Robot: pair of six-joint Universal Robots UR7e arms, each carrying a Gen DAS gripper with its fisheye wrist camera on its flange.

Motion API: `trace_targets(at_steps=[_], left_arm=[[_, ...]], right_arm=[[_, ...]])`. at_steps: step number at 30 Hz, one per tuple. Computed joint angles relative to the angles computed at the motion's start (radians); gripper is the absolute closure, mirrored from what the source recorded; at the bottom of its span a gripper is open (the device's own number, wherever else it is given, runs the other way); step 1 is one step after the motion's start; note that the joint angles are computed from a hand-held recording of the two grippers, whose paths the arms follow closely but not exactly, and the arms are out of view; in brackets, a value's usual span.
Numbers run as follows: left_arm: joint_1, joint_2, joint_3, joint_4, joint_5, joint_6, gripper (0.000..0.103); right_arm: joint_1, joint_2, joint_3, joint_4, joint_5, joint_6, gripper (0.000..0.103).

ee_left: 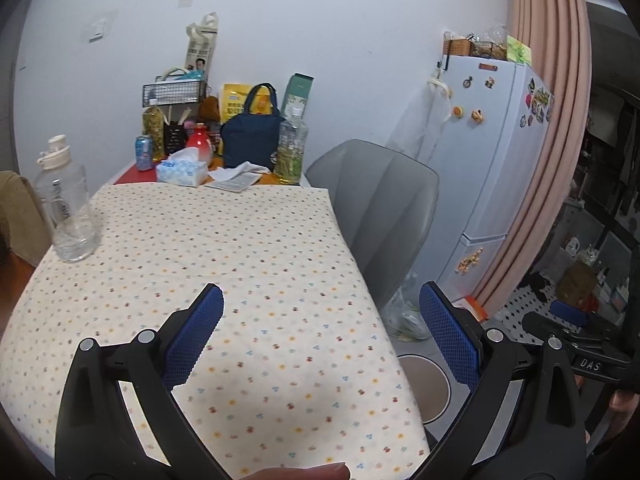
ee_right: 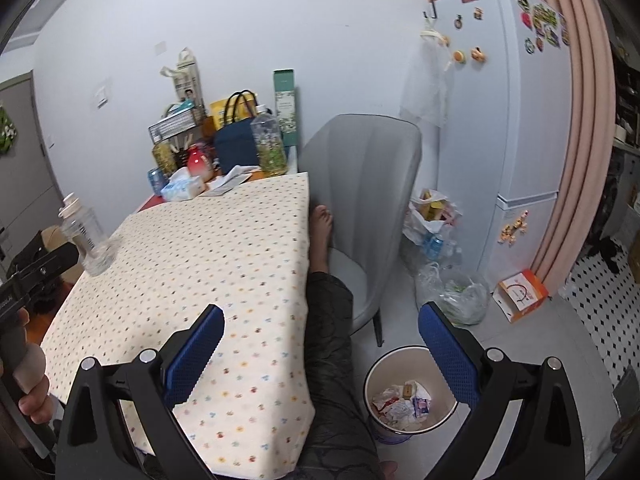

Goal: Collect trash

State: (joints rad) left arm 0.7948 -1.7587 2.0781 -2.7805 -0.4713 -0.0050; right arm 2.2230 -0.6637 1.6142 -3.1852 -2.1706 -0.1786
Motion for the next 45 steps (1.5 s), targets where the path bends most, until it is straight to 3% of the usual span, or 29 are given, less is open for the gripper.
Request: trace_targets(at_steps=[9, 45], left_arm=[[-0.019, -0.036, 0.012, 0.039, 0.033, -0.025, 0.006], [0.001, -0.032, 0.029, 0.049, 0.017, -0.062, 0.006]], right_arm=[[0.010, -0.005, 0.004, 0.018, 0.010, 0.021, 0.008], [-0.008, -0.003, 0.020, 0.000, 0.020, 0.020, 0.008]])
